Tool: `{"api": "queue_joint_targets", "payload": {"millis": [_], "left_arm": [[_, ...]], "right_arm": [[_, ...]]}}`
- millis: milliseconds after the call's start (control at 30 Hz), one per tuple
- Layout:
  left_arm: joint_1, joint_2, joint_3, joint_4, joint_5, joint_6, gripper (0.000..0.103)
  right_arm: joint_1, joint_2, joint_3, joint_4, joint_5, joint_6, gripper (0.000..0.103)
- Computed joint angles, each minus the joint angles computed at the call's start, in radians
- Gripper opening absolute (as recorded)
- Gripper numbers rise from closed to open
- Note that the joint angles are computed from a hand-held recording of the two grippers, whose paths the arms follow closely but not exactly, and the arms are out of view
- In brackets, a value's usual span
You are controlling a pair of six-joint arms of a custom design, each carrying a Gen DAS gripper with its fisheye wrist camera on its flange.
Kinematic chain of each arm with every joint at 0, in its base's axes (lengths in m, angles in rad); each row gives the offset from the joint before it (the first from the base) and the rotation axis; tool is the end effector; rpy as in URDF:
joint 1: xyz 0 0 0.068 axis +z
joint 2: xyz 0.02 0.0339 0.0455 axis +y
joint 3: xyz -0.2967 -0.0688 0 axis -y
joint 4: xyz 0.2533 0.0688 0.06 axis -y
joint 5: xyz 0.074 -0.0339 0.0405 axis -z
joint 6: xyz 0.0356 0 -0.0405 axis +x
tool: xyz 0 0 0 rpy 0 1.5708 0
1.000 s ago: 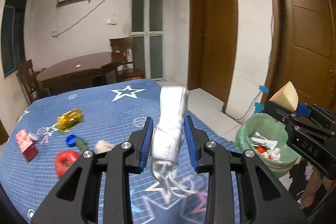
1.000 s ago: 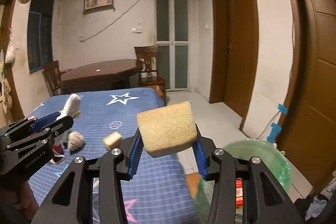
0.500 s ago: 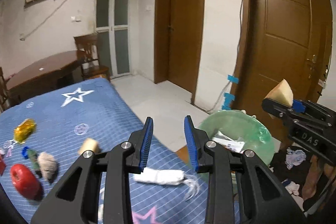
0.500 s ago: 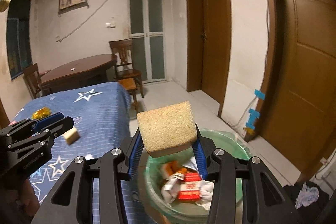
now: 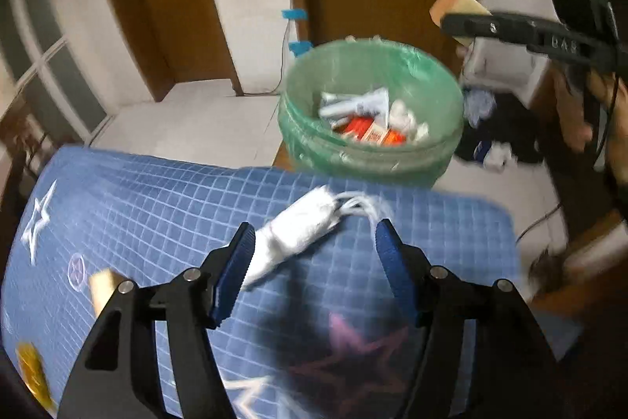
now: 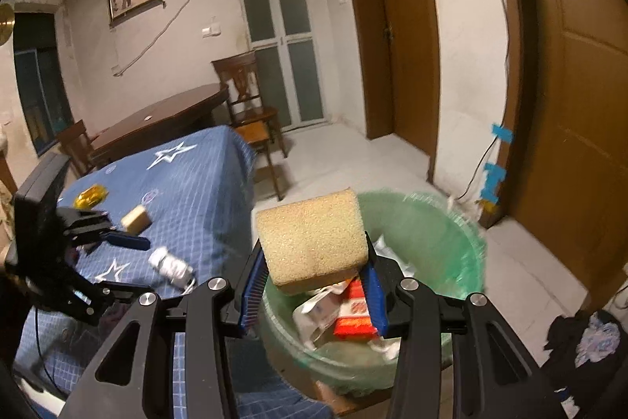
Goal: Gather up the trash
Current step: 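Lift the cord bundle and sponge and carry both tools over the green bin, then open both tools to drop the cord bundle and sponge into the bin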
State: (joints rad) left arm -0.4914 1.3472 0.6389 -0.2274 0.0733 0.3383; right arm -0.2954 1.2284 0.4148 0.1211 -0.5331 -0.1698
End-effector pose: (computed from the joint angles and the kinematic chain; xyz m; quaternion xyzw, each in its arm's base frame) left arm 0.2197 -0.1205 0.1954 0.3931 0.8642 -0.0586 0.3085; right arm 0.2143 -0.0463 0.1833 -0.0570 0.8785 0.1374 0.4541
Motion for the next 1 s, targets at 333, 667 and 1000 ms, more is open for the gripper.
{"api": "queue_joint_targets", "payload": {"millis": [333,667,1000], "left_arm": [[0.021,0.171,0.060,0.032,0.010,0.062,0.053],[-0.046,0.038,-0.054,0.111,-0.092,-0.147,0.023],[-0.144,-0.156,-0.060,0.169,-0.201,-0.452,0.022]], "right_arm": [[0.200,0.078,-0.053,0.154,0.139,0.108,0.045],[0.332,0.038,-0.063,0.198,0.273,0.158,0.045],[0.367,-0.109,-0.094,0.170,0.391,0.160,0.045]]}}
